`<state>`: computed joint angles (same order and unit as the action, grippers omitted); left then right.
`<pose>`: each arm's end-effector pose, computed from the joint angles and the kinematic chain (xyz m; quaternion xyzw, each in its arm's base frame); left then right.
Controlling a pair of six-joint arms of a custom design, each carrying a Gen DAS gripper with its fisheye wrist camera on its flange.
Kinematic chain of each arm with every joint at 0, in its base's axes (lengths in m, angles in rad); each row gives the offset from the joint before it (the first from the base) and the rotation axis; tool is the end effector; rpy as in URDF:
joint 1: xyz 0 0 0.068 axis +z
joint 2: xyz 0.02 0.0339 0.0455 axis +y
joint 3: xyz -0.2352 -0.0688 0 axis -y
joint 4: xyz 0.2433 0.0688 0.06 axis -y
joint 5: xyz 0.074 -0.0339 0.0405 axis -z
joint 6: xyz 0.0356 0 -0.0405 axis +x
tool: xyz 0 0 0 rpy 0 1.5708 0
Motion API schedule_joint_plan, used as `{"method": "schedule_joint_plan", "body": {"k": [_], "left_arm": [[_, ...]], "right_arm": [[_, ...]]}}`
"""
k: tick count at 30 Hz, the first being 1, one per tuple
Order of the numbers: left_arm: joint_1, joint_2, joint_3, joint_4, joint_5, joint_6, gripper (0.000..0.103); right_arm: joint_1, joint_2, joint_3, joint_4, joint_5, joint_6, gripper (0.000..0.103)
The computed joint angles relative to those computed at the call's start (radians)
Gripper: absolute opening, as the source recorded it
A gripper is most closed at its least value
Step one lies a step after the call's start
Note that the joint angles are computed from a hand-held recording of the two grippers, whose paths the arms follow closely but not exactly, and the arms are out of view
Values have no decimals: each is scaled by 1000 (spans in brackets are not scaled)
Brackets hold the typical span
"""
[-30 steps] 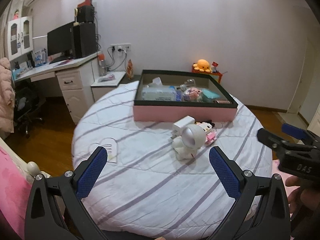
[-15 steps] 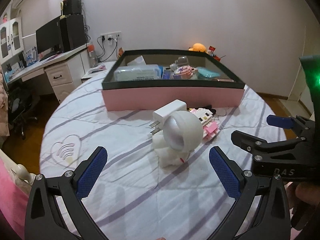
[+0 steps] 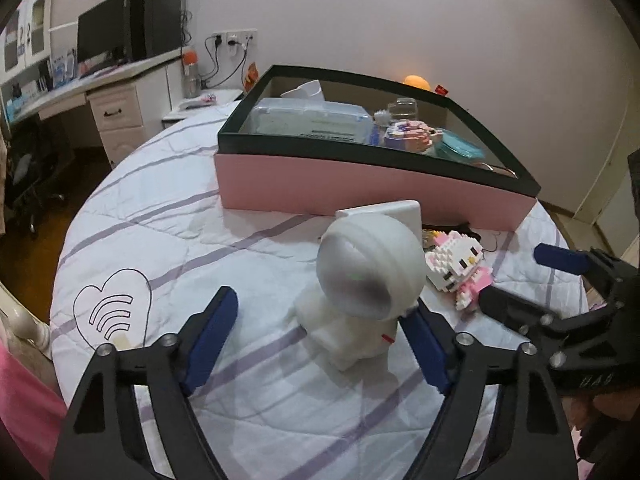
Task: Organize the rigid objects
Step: 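Grasp the white astronaut figure with the left tool while the right tool grasps the Hello Kitty block figure, then lower both items into the pink box and open both tools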
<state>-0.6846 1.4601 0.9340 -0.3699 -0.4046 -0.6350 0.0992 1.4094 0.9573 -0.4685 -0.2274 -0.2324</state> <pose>0.2422 -0.1796 0.1936 -0.0436 0.9257 -0.0490 0.3724 0.2908 0.0370 0.2068 -0.1911 0.9226 0.0862 0.3238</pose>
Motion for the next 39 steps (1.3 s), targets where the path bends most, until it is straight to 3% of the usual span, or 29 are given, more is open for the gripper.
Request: {"method": "schedule_joint_plan", "body": {"k": [2, 4, 6, 10, 12, 15, 29, 39], "left_arm": [[7, -8, -7, 8, 7, 19, 73], [20, -11, -9, 17, 28, 49, 56], [31, 2, 2, 9, 32, 70, 53], [57, -3, -1, 24, 61, 92, 53], [60, -14, -15, 38, 69, 94, 53], [58, -43, -38, 44, 63, 86, 52], [7, -191, -68, -29, -19, 85, 52], [24, -142, 113, -60, -49, 203, 52]], "right_arm": [[34, 22, 11, 3, 15, 9, 103], [49, 54, 28, 8, 17, 22, 103], [60, 82, 43, 10, 14, 37, 100], [98, 113, 52, 38, 82, 63, 85], [105, 103, 49, 42, 91, 65, 67], [98, 72, 31, 32, 62, 47, 49], [48, -120, -45, -18, -19, 73, 45], [37, -122, 103, -63, -29, 90, 45]]}}
